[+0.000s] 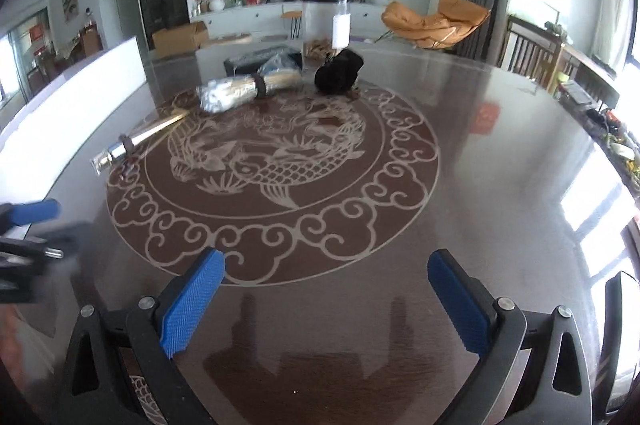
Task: Organize objects
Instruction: 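Bring both grippers back over the table, then lower the left gripper onto the gold cream tube and grasp it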
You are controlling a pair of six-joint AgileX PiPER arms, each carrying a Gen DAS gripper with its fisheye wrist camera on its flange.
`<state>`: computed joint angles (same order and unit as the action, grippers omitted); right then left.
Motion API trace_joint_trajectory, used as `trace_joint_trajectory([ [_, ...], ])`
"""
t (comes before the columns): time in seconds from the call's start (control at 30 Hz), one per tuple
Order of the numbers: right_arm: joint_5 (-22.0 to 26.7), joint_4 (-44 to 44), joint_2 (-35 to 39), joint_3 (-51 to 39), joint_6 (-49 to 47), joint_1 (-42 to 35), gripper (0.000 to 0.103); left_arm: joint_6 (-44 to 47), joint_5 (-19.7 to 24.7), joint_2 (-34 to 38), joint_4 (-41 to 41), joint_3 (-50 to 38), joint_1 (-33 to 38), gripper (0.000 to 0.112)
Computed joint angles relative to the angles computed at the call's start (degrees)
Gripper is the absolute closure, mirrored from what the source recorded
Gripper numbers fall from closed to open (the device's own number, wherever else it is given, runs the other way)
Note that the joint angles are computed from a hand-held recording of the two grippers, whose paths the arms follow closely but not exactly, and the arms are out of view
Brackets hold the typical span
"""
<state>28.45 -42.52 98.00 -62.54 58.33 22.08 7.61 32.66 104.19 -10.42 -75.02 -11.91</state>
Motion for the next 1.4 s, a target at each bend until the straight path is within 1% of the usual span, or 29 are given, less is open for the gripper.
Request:
trace_joint_trajectory([
  [0.03,0.9,1.8,0.9,-1.1,-2.1,0.1,0.001,-2.4,-2.0,0.0,2.7,0.6,-0.8,0.011],
  [0.07,2.2,3.4,1.9,-2.4,-4.1,0.1,0.001,-4.4,-2.0,0.2,5.1,0.4,-1.4,0.011],
  [0.1,4.1,3.6,2.0,-3.2,-3.8,1.5,0.001,-4.1,-0.9,0.5,5.4,-0.5,-1.4,0.011],
  [0.17,5.8,4.5,3.1,-4.5,-4.6,2.1,0.001,-6.6,-1.4,1.0,9.7,-0.5,-2.5,0.01],
  [0.2,6.4,5.6,3.7,-5.2,-5.9,1.9,0.001,-6.3,-2.0,0.9,9.8,-0.1,-2.5,0.01],
  [0.3,6.7,8.2,4.2,-5.7,-8.1,1.2,0.001,-6.4,-2.2,1.0,9.7,-0.2,-2.3,0.009],
  [0.4,5.8,10.6,3.8,-5.3,-9.7,0.3,0.001,-6.2,-2.0,0.9,9.6,-0.4,-2.2,0.009],
  [0.5,4.4,15.2,3.8,-5.1,-13.4,-1.2,0.0,-5.8,-1.8,1.3,9.3,-0.9,-2.2,0.009],
  [0.7,4.8,15.0,3.6,-5.1,-13.0,-0.9,0.0,-6.1,-1.5,1.7,9.5,-1.5,-2.3,0.009],
  [0.77,4.8,15.0,3.5,-5.1,-13.0,-0.8,0.0,-5.5,-0.4,2.2,9.1,-2.5,-2.2,0.009],
  [0.87,4.7,15.1,3.6,-5.2,-13.2,-0.9,0.0,-3.0,4.0,4.0,7.7,-6.4,-1.7,0.009],
  [0.9,4.7,15.1,3.6,-5.2,-13.2,-1.0,0.0,-1.6,6.1,5.0,6.7,-8.6,-1.2,0.009],
  [0.97,4.7,15.1,3.6,-5.2,-13.2,-1.0,0.0,0.8,8.8,6.8,4.1,-12.4,0.2,0.009],
  [1.03,4.8,15.1,3.6,-5.2,-13.2,-0.9,0.0,1.6,11.8,8.9,2.7,-17.7,1.7,0.009],
  [1.13,4.7,15.1,3.6,-5.2,-13.2,-1.0,0.0,3.2,20.0,15.2,0.3,-31.2,3.8,0.009],
  [1.17,4.7,15.2,3.6,-5.2,-13.3,-1.0,0.0,3.7,22.0,17.3,0.2,-35.4,4.2,0.009],
  [1.23,4.7,15.2,3.6,-5.2,-13.4,-1.0,0.0,4.6,24.5,21.5,0.9,-43.6,4.4,0.009],
  [1.3,4.7,15.2,3.6,-5.2,-13.4,-1.0,0.0,7.4,30.9,27.3,0.4,-54.0,4.5,0.009],
  [1.33,4.7,15.2,3.6,-5.2,-13.4,-1.0,0.0,8.7,32.8,29.5,1.5,-57.7,4.0,0.009],
  [1.37,4.8,15.2,3.5,-5.2,-13.3,-1.0,0.0,10.0,32.6,30.5,3.7,-59.1,3.2,0.009],
  [1.4,4.6,15.3,3.6,-5.2,-13.5,-1.1,0.0,10.8,30.6,30.5,6.8,-58.2,2.3,0.009],
])
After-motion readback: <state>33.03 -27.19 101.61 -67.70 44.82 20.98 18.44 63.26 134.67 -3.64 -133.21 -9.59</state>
